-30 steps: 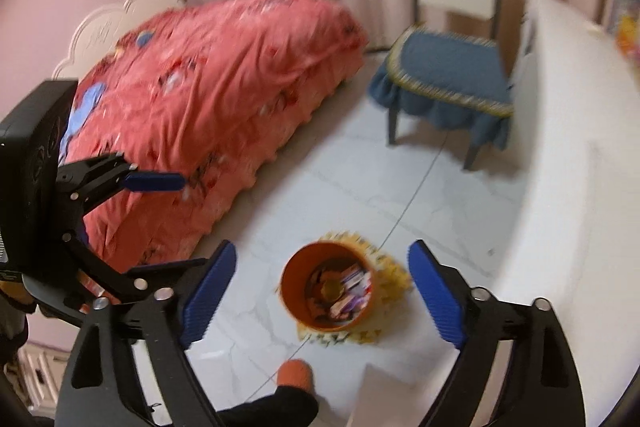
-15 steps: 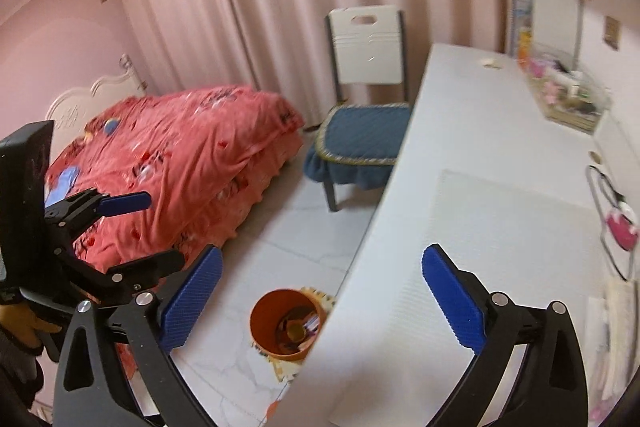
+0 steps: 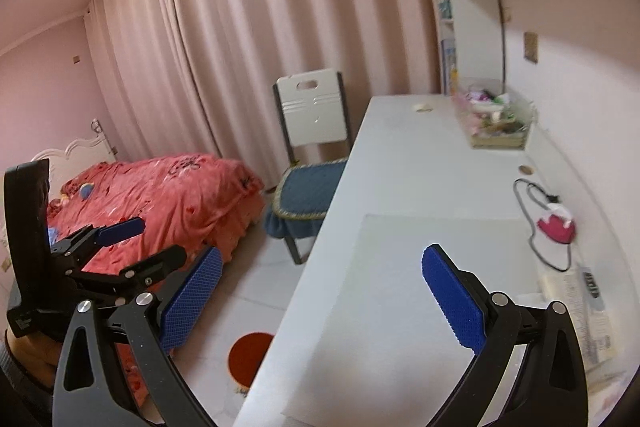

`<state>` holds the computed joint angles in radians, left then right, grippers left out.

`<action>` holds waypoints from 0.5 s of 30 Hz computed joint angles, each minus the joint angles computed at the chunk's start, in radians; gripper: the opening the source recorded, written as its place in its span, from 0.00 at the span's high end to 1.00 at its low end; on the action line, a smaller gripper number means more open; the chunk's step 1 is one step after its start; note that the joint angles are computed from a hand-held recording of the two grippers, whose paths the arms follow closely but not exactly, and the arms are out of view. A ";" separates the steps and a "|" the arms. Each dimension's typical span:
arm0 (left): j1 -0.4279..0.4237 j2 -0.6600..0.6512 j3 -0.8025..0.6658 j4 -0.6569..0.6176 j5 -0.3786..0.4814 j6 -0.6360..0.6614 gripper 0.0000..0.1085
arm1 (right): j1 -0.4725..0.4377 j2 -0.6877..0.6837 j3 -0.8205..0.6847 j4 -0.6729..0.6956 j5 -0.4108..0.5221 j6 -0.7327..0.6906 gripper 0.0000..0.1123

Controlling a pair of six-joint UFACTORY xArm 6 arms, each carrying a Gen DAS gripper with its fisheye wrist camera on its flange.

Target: Collect trash

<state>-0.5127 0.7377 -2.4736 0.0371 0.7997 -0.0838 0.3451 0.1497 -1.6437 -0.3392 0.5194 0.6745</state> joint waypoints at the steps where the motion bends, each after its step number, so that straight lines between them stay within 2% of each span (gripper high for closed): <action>1: -0.004 0.007 -0.013 0.006 0.002 -0.009 0.10 | -0.001 -0.011 0.014 -0.025 -0.009 0.021 0.13; 6: -0.022 0.006 -0.018 0.028 -0.001 -0.030 0.10 | -0.006 -0.047 0.058 -0.088 -0.019 0.079 0.13; 9: -0.023 -0.020 0.027 -0.015 -0.031 0.001 0.10 | -0.005 -0.056 0.071 -0.111 -0.022 0.107 0.13; 15: -0.035 -0.048 0.071 -0.030 -0.059 0.029 0.10 | 0.002 -0.049 0.068 -0.105 -0.014 0.096 0.13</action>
